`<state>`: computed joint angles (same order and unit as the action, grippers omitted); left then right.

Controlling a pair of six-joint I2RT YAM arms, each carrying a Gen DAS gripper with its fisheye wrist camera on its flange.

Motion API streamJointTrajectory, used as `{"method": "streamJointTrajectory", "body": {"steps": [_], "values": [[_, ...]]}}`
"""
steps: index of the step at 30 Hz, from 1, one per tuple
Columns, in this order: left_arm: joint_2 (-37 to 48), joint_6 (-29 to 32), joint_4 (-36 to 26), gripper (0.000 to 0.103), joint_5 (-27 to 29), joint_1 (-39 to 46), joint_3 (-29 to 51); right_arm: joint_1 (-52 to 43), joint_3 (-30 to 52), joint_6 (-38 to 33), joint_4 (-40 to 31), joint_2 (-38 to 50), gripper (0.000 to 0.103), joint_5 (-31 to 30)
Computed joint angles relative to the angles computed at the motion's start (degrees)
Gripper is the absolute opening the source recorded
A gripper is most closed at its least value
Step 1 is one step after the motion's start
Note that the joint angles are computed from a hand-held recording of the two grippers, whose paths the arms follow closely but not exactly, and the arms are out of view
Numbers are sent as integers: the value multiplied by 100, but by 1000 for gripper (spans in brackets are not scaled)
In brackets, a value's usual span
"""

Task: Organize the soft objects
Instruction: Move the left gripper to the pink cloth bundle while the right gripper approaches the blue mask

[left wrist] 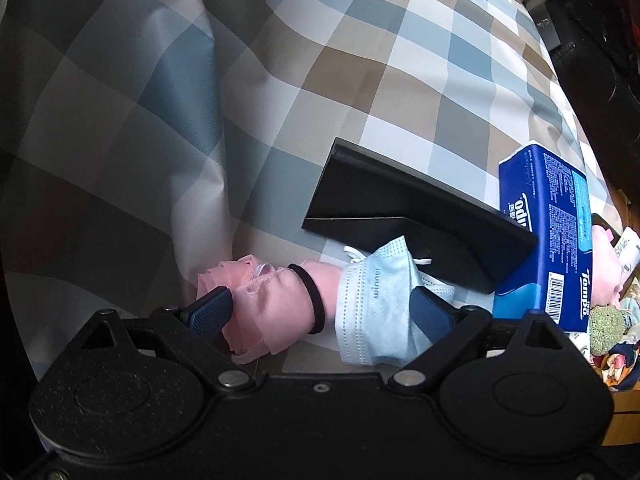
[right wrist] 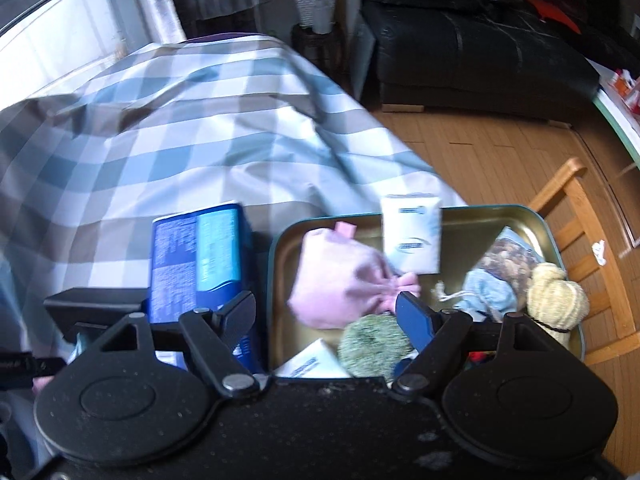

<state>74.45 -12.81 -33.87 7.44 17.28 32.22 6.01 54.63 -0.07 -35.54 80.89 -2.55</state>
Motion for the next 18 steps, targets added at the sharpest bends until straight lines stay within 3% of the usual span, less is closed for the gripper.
{"method": "streamJointTrajectory", "body": {"steps": [5,18], "values": [[239,-197,128,92,-281,-199,0,681,-387,-166,105,-532,83,-182],[491,-387,206,92,-86,43,66,2350,-1035,140,237,-992,83,-515]]}}
